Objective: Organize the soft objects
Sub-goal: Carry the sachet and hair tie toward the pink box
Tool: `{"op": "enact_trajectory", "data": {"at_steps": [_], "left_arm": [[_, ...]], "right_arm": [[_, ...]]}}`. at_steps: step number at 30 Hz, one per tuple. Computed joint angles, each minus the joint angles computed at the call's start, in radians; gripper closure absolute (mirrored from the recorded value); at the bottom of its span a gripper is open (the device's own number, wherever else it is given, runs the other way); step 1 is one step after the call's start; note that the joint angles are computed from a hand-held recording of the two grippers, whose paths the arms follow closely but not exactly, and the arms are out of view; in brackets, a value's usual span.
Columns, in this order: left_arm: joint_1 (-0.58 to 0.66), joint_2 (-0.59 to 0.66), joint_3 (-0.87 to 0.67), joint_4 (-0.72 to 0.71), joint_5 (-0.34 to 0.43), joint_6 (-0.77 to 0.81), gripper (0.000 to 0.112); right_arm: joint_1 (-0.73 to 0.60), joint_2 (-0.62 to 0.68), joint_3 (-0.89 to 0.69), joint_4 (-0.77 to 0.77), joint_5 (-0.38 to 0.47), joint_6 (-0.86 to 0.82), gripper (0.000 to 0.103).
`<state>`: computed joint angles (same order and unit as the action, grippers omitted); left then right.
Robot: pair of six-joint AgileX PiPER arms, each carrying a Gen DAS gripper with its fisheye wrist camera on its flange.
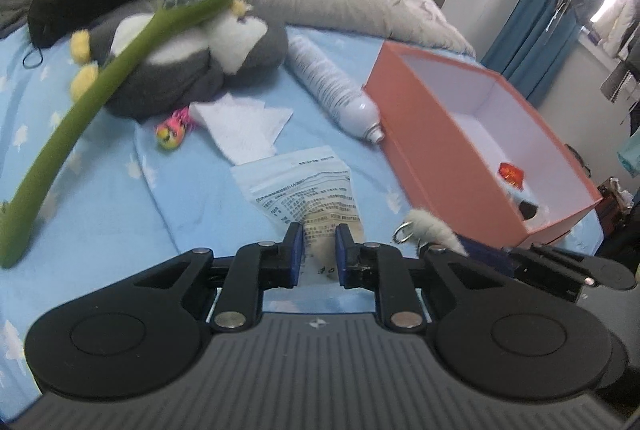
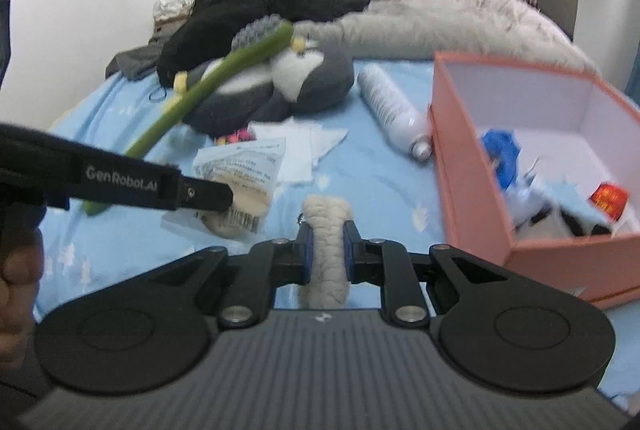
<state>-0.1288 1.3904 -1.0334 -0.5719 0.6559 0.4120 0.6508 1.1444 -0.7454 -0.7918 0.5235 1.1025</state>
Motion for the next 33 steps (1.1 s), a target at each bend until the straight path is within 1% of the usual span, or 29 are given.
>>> {"op": "enact_trajectory", "data": {"at_steps": [3, 5, 9, 13, 16, 19, 21, 23, 25, 26, 29, 31, 33], "left_arm": [[0.003, -0.010, -0.041, -0.019, 0.033, 0.003, 0.092], [-0.005, -0.013, -0.075, -0.013, 0.041, -0.007, 0.092], [-0.022, 0.001, -0.163, -0.025, 0.076, -0.021, 0.092], [-0.075, 0.035, -0.268, -0.011, 0.084, -0.055, 0.092], [-0.135, 0.074, -0.362, 0.029, 0.082, -0.106, 0.092], [-0.186, 0.123, -0.467, 0.041, 0.095, -0.133, 0.092], [-0.223, 0.172, -0.553, 0.066, 0.110, -0.173, 0.092], [-0.254, 0.222, -0.641, 0.074, 0.138, -0.200, 0.092], [-0.283, 0.278, -0.734, 0.089, 0.172, -0.236, 0.092], [-0.300, 0.301, -0.776, 0.104, 0.188, -0.252, 0.092], [-0.353, 0.372, -0.896, 0.172, 0.222, -0.284, 0.092], [-0.368, 0.452, -1.018, 0.188, 0.293, -0.319, 0.092], [-0.381, 0.546, -1.156, 0.203, 0.376, -0.363, 0.092]], "right_arm": [[-0.014, -0.034, -0.033, -0.001, 0.027, -0.025, 0.084], [-0.027, -0.052, -0.056, -0.012, 0.046, -0.033, 0.084], [-0.074, -0.091, -0.103, -0.012, 0.065, -0.079, 0.084], [-0.149, -0.119, -0.158, 0.011, 0.063, -0.164, 0.084], [-0.227, -0.132, -0.207, 0.066, 0.049, -0.264, 0.084], [-0.324, -0.129, -0.263, 0.160, 0.034, -0.384, 0.084], [-0.412, -0.119, -0.303, 0.275, 0.023, -0.503, 0.084], [-0.476, -0.102, -0.344, 0.350, 0.041, -0.583, 0.084], [-0.550, -0.087, -0.383, 0.459, 0.058, -0.681, 0.084], [-0.589, -0.078, -0.402, 0.514, 0.068, -0.729, 0.084], [-0.678, -0.048, -0.438, 0.613, 0.092, -0.828, 0.084], [-0.745, -0.024, -0.452, 0.716, 0.109, -0.916, 0.084], [-0.797, 0.013, -0.462, 0.782, 0.126, -0.983, 0.084]]}}
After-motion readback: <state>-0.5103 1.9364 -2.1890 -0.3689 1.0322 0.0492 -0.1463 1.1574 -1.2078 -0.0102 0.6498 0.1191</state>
